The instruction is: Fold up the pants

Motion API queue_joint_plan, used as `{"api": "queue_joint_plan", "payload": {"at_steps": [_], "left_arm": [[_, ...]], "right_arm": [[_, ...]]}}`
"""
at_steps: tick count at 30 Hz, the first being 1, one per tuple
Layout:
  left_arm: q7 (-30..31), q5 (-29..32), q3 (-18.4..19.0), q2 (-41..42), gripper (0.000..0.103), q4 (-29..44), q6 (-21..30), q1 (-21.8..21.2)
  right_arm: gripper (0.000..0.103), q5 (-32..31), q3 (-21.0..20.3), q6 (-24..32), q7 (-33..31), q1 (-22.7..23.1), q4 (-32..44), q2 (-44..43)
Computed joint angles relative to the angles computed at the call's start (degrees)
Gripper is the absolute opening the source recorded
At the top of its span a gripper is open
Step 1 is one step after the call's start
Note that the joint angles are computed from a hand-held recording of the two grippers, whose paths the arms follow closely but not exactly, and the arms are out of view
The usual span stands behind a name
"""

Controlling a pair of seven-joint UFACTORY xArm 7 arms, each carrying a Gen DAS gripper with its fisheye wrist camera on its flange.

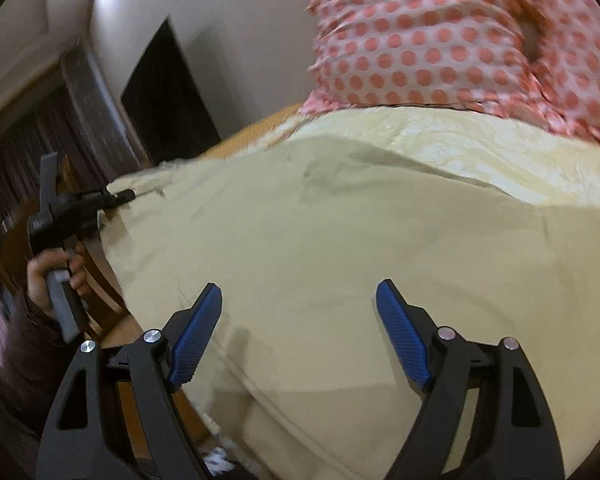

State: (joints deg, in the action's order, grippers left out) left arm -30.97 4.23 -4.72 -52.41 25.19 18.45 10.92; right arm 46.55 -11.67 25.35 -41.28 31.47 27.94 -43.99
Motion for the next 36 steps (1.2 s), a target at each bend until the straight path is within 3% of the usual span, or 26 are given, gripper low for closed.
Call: {"api": "queue_joint_plan", "payload": {"at_steps": [3, 5, 10, 13, 15, 16, 19, 20, 22, 23, 24, 26, 28, 29, 31, 32, 34, 36], "left_arm": [[2.7, 2.4, -4.7, 1.5, 0.009, 5.5, -0.6, -4.2], [4.9, 3.3, -7.4, 3.4, 0.009, 8.8, -1.9, -8.7], [15.0, 1.5, -9.4, 13.8, 0.010, 14.6, -6.7, -29.3], [19.8, 0.5, -10.8, 20.8, 0.011, 15.8, -5.9, -36.6], [24.2, -2.8, -10.8, 25.6, 0.011, 16.3, -2.6, -41.3], [23.8, -2.2, -11.8, 26.2, 0.011, 15.7, -2.6, -41.3], [15.2, 9.4, -22.5, 23.8, 0.013, 13.7, -4.8, -31.6], [15.2, 10.1, -23.1, 24.0, 0.019, 13.9, -4.5, -31.6], [18.0, 8.3, -18.6, 22.7, 0.034, 13.2, -3.4, -36.3], [19.8, 6.1, -15.3, 21.1, 0.048, 12.2, -3.1, -39.3], [22.0, 3.2, -9.8, 19.4, 0.066, 11.2, -3.4, -44.1], [26.1, -5.3, -2.5, 14.4, 0.082, 9.0, -5.0, -47.6], [23.7, -7.4, -0.8, 13.0, 0.083, 9.7, -3.6, -43.7], [22.6, -8.1, -0.3, 13.5, 0.083, 10.7, -2.2, -40.3], [20.4, -10.3, 2.0, 16.7, 0.076, 13.8, 3.2, -34.7], [21.5, -12.5, 4.6, 18.6, 0.068, 15.1, 5.0, -34.9], [25.3, -17.2, 9.1, 23.4, 0.066, 18.3, 8.9, -35.5], [27.8, -19.6, 9.8, 26.6, 0.066, 20.5, 12.0, -35.0]], "right_arm": [[0.081, 2.5, -3.8, -0.3, 0.9, -2.1, -1.3, -4.6], [0.081, 2.7, -5.8, -1.6, 3.3, -6.1, -2.4, -8.2], [0.081, -0.5, -12.0, -2.2, 10.6, -15.7, -3.2, -13.0], [0.081, -0.8, -18.6, 1.7, 13.2, -17.0, -2.0, -13.3], [0.081, -0.9, -21.8, 5.5, 14.5, -17.8, -1.0, -12.2], [0.081, -1.0, -22.6, 7.0, 14.5, -18.1, -0.6, -11.8], [0.081, 0.1, -24.6, 11.5, 12.6, -16.5, 1.6, -9.0], [0.081, 0.8, -24.9, 12.9, 11.7, -15.8, 2.5, -7.7], [0.081, 0.3, -24.0, 16.0, 10.4, -15.3, 4.5, -4.4], [0.081, -0.2, -22.8, 16.8, 10.0, -15.6, 5.2, -2.7], [0.081, -1.5, -20.9, 17.4, 9.9, -16.4, 6.1, -0.6], [0.080, -2.7, -17.5, 17.4, 10.1, -18.3, 7.2, 2.3], [0.076, -3.4, -15.1, 18.1, 9.5, -19.5, 8.5, 4.8], [0.068, -2.8, -14.8, 18.8, 8.6, -19.5, 9.1, 5.8], [0.058, -2.6, -13.2, 18.7, 6.7, -20.6, 9.2, 6.9], [0.056, -2.4, -12.6, 18.8, 5.8, -21.1, 9.4, 7.3], [0.052, -0.6, -12.5, 19.7, 4.3, -21.9, 9.9, 8.4], [0.028, 0.5, -12.4, 20.9, 3.4, -23.2, 10.5, 9.8]]}}
